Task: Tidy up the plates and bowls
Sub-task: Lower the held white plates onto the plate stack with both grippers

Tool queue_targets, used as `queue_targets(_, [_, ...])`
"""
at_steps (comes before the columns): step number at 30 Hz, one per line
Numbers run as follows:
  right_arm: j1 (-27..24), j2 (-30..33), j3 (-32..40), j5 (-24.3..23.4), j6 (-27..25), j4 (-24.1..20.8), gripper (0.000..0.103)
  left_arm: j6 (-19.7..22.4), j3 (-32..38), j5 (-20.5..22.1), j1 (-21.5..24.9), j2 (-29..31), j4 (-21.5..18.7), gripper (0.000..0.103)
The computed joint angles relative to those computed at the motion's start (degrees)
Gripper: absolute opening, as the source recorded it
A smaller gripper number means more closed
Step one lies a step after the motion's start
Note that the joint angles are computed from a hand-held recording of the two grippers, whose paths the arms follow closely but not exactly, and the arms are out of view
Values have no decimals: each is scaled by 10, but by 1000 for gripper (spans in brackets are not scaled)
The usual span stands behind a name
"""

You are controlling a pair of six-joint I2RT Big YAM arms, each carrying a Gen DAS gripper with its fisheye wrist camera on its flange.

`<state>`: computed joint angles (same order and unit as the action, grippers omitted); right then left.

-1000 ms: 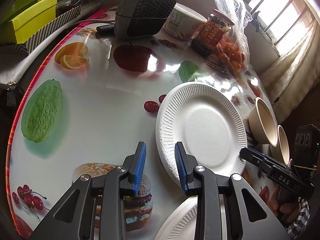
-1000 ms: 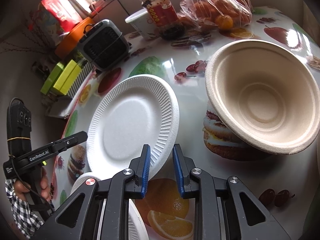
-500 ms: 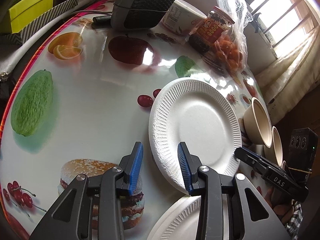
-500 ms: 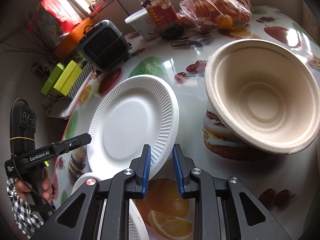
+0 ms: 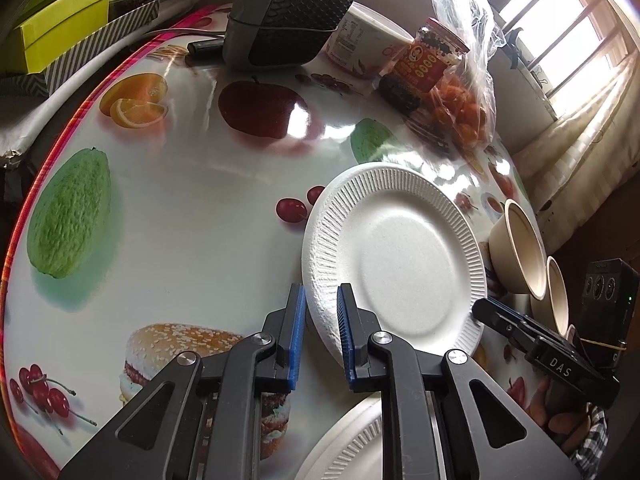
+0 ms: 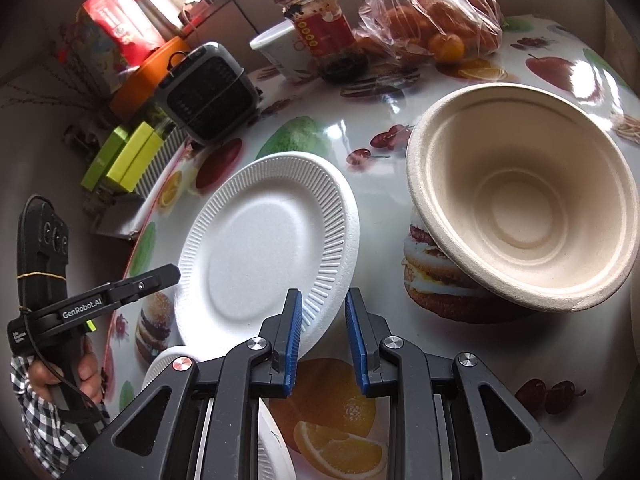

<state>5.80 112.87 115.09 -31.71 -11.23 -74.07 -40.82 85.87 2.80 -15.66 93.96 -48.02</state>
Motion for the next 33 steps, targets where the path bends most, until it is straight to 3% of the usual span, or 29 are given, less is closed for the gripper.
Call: queue_targets(33, [-5,-9,-15,-15,26,47,23,36,19,-39,-7,6,15,17])
